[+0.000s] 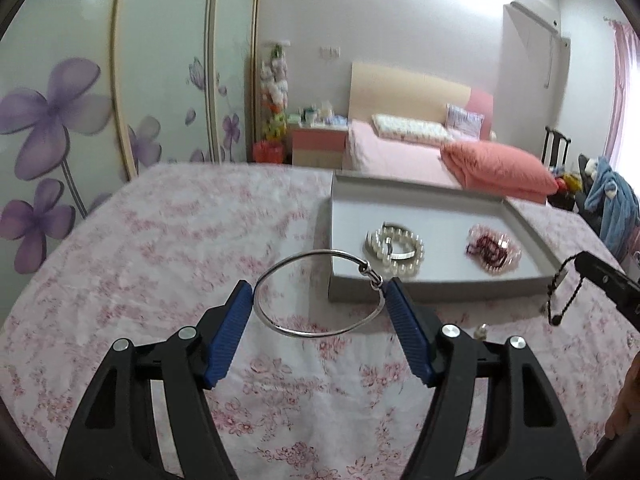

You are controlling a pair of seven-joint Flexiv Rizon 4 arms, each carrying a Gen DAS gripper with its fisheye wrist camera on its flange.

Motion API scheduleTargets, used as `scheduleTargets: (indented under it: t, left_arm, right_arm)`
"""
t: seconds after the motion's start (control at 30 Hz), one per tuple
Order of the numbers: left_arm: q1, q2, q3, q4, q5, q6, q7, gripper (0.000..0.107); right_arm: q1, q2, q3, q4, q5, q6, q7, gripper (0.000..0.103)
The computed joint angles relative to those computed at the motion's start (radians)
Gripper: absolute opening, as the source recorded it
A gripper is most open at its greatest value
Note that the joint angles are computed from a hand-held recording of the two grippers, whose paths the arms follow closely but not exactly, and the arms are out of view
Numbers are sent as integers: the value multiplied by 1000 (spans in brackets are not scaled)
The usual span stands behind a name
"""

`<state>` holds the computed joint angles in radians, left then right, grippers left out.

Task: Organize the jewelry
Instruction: 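Carry the black bead bracelet with the right tool while the left tool carries the bangle to the tray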

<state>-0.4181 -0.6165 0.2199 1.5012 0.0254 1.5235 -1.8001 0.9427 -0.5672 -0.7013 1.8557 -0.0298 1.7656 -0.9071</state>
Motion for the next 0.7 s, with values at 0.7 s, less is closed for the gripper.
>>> scheduleTargets:
  t: [0.7]
  left_arm:
    - [-175,-22,189,41,-140,277,88,69]
  right_arm:
    - [201,-32,-239,39,239,117,-135,11]
